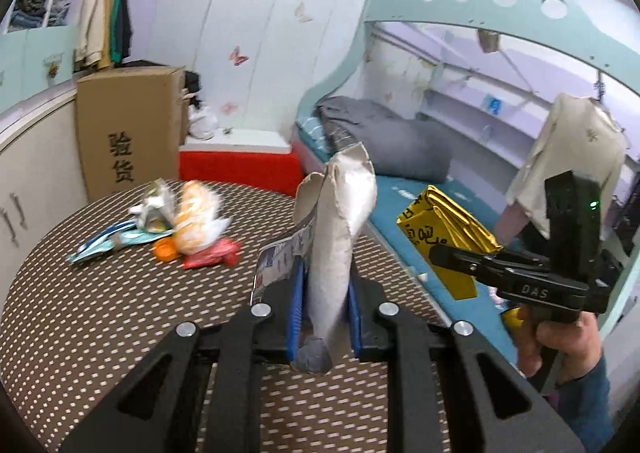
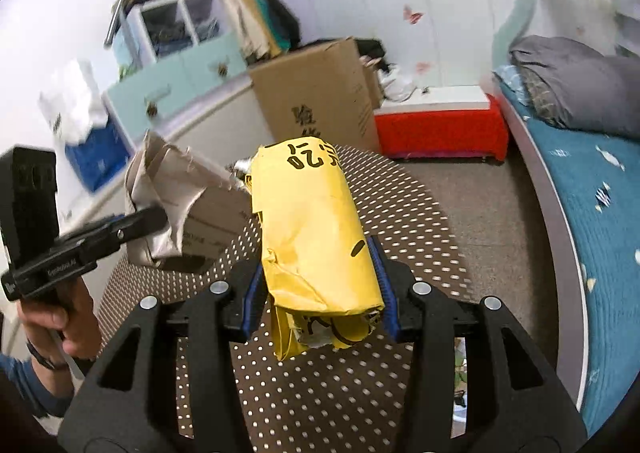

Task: Collect trash
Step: 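Carry both items to the wastebasket and open both tools to drop them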

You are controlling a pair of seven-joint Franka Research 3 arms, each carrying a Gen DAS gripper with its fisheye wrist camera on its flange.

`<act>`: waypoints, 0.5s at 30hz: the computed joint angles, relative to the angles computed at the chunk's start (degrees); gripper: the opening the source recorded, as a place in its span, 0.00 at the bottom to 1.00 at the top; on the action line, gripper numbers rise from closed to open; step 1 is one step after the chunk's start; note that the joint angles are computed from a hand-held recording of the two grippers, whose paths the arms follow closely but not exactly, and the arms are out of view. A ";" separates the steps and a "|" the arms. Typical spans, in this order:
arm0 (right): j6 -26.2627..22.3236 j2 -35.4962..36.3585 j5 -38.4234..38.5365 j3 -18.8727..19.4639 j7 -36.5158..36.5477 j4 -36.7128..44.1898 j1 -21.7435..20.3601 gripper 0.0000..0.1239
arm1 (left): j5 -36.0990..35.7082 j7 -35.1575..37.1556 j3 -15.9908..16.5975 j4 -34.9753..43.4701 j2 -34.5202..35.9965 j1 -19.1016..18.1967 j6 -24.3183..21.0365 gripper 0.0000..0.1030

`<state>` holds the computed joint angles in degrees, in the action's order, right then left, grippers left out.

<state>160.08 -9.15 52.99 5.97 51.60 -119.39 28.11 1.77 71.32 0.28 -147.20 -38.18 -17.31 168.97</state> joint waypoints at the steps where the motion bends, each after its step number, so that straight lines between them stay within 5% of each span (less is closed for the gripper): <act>1: 0.22 -1.05 1.92 -0.67 -0.49 -0.76 -0.09 0.37 | -0.42 0.20 0.23 0.56 0.34 -1.01 0.27 0.17; 11: 4.11 -8.22 7.43 -4.91 1.56 -7.99 -3.19 0.37 | -10.72 9.53 6.76 10.62 9.59 -18.57 2.99 0.17; 15: 6.00 -9.87 5.08 -5.87 6.20 -11.01 -5.27 0.37 | -20.17 17.35 12.73 16.67 15.63 -29.13 2.17 0.17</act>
<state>166.08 -19.01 58.07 0.09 57.81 -130.39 22.84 -18.40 88.67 13.02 -130.52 -22.55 -46.44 171.14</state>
